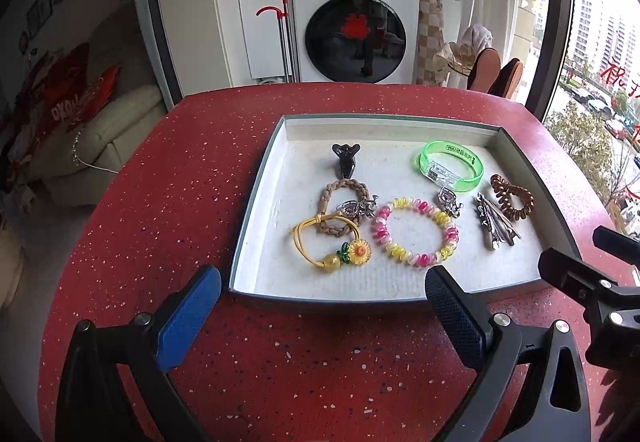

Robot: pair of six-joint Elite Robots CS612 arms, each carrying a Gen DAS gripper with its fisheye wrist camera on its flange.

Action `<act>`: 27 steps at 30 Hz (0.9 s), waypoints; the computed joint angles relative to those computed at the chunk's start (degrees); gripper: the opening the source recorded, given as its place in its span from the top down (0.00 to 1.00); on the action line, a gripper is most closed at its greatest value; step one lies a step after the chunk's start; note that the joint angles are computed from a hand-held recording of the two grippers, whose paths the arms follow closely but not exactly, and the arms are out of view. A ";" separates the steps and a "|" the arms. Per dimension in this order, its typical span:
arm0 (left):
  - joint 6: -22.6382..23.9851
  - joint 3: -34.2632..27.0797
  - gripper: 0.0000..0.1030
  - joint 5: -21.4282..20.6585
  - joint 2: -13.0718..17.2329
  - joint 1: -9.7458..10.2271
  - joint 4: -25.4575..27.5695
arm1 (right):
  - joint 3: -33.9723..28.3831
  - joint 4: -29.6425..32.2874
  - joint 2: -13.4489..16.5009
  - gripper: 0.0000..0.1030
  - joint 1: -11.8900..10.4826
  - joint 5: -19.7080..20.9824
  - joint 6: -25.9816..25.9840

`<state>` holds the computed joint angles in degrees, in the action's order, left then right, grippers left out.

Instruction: Organize jewelry

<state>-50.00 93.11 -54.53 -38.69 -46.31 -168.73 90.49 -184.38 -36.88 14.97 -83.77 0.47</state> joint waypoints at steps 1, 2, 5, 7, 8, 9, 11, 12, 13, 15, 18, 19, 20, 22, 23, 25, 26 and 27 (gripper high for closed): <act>-0.13 0.30 0.00 -0.02 -0.07 -0.13 -0.24 | 0.26 -0.61 0.01 0.00 0.10 -0.24 0.18; -0.31 0.58 0.00 0.00 -0.14 -0.24 -0.38 | 0.45 -0.80 -0.03 0.00 0.11 -0.13 0.34; -0.78 1.20 0.00 0.12 -0.25 -0.55 -0.74 | 1.18 -1.13 -0.29 0.00 0.21 -0.44 0.82; -1.14 1.54 0.00 0.46 -0.32 -0.77 -0.86 | 1.74 -1.82 -0.36 0.00 0.35 -1.26 0.84; -1.45 1.83 0.00 0.71 -0.37 -0.94 -0.98 | 1.98 -2.03 -0.40 0.00 0.38 -1.54 0.82; -1.68 2.03 0.00 0.83 -0.40 -1.03 -1.11 | 2.29 -2.28 -0.43 0.00 0.41 -1.73 0.75; -2.19 2.56 0.00 1.04 -0.45 -1.30 -1.57 | 3.03 -2.95 -0.59 0.00 0.44 -2.11 0.45; -2.41 2.81 0.00 1.32 -0.46 -1.46 -1.75 | 3.42 -3.46 -0.62 0.00 0.52 -2.56 0.19; -2.59 3.05 0.00 1.76 -0.50 -1.65 -1.92 | 3.79 -4.08 -0.66 0.00 0.59 -2.95 0.00; -2.89 3.57 0.00 2.68 -0.58 -1.98 -2.22 | 4.49 -5.81 -0.65 0.00 0.74 -3.79 0.04; -3.23 4.10 0.00 3.92 -0.56 -2.42 -2.78 | 5.52 -8.66 -0.59 0.00 1.00 -5.09 0.35; -3.43 4.28 0.00 4.20 -0.56 -2.54 -2.97 | 5.81 -9.56 -0.56 0.00 1.08 -5.59 0.44; -3.59 4.36 0.00 4.28 -0.57 -2.57 -3.05 | 6.15 -10.61 -0.57 0.00 1.17 -6.11 0.54; -3.93 4.54 0.00 4.23 -0.61 -2.67 -3.17 | 6.66 -12.27 -0.58 0.00 1.31 -6.75 0.74; -4.09 4.68 0.00 4.30 -0.67 -2.72 -3.29 | 6.86 -12.86 -0.60 0.00 1.35 -6.98 0.87; -4.26 4.90 0.00 4.62 -0.76 -2.83 -3.60 | 7.19 -13.91 -0.63 0.00 1.37 -7.20 1.13; -4.38 5.03 0.00 4.84 -0.81 -2.90 -3.88 | 7.32 -14.40 -0.62 0.00 1.35 -7.31 1.29; -4.52 5.20 0.00 4.98 -0.85 -2.98 -4.12 | 7.50 -14.85 -0.64 0.00 1.36 -7.43 1.39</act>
